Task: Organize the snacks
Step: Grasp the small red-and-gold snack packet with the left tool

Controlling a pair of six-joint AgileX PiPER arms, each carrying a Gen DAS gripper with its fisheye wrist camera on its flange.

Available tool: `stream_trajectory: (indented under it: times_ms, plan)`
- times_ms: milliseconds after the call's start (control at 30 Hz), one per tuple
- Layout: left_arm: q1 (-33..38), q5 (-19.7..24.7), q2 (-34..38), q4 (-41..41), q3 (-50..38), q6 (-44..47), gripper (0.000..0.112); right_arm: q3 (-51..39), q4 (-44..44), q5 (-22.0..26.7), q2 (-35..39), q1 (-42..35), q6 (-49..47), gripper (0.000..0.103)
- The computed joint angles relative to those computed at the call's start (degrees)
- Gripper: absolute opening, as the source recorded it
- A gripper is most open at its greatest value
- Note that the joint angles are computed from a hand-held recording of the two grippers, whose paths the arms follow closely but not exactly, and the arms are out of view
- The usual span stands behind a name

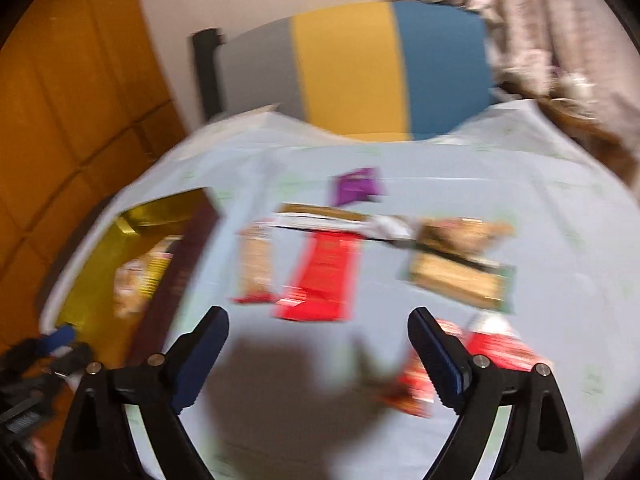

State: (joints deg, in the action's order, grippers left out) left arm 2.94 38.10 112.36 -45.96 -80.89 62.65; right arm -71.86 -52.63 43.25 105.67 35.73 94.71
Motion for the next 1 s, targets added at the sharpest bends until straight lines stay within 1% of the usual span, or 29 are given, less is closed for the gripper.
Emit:
stream_trajectory:
  times_ms: [67,100,133,233,300,333,400,433,533,600,667,733,833,900,967,1000]
  plan:
    - [-1.2,1.5,0.0,0.1,-0.1,0.3,0.062,3.5,-2.4,5.0,-2.6,0.9,4.2,0.093]
    - [-2.1,3.0,0.4,1.0,-0.9,-0.2,0.062,4.6,-2.7,7.7,-3.7,1.1,6.1,0.093]
    - [-2.8,3.8,0.7,1.8,-1.5,-1.0,0.062,5.9,-2.9,9.9,-5.1,1.1,8.0,0.095]
    - [-6.5,6.6,2.1,5.2,-3.6,-3.8,0.062,11.0,-4.1,10.7,-10.6,0.2,11.3,0.096]
    - [-8.5,8.5,3.2,6.6,-5.0,-5.0,0.062,11.0,-2.7,14.3,-12.5,-0.4,9.3,0.097]
    - [-10.0,9.5,4.1,7.4,-5.8,-5.8,0.062,12.5,-3.2,14.1,-14.8,-0.8,9.3,0.099]
    - [-12.0,11.2,5.5,8.5,-7.3,-7.1,0.062,13.4,-3.2,14.4,-17.1,-1.4,8.9,0.103]
    - [-13.3,13.7,7.0,8.8,-9.3,-8.0,0.062,14.1,-3.2,14.4,-18.7,-1.9,8.4,0.103]
    - [-16.4,16.7,9.7,9.3,-12.7,-9.2,0.062,15.9,-3.2,14.7,-22.0,-2.8,7.0,0.103]
    - [-18.4,17.6,11.1,9.4,-14.5,-9.7,0.062,17.5,-2.6,12.5,-23.8,-4.0,5.6,0.103]
    - [-19.9,18.7,12.6,10.4,-16.7,-11.4,0.062,19.9,-2.8,10.2,-25.3,-5.3,6.6,0.103]
    - [-21.5,20.3,15.1,10.9,-20.1,-13.3,0.062,22.6,-3.4,7.2,-26.9,-6.8,8.5,0.103]
    - [-23.7,20.5,17.6,13.5,-24.2,-16.6,0.062,26.6,-5.3,2.8,-29.6,-8.9,12.5,0.103]
    - [-24.9,21.6,19.6,14.6,-27.5,-18.8,0.057,29.0,-7.2,-1.9,-31.8,-10.7,15.6,0.103]
    - [-26.5,21.3,21.1,15.8,-29.8,-19.8,0.053,30.5,-9.3,-4.5,-33.0,-11.6,17.9,0.103]
    - [-27.3,21.5,22.0,16.7,-31.2,-20.9,0.049,31.4,-10.3,-6.2,-33.7,-12.2,19.2,0.103]
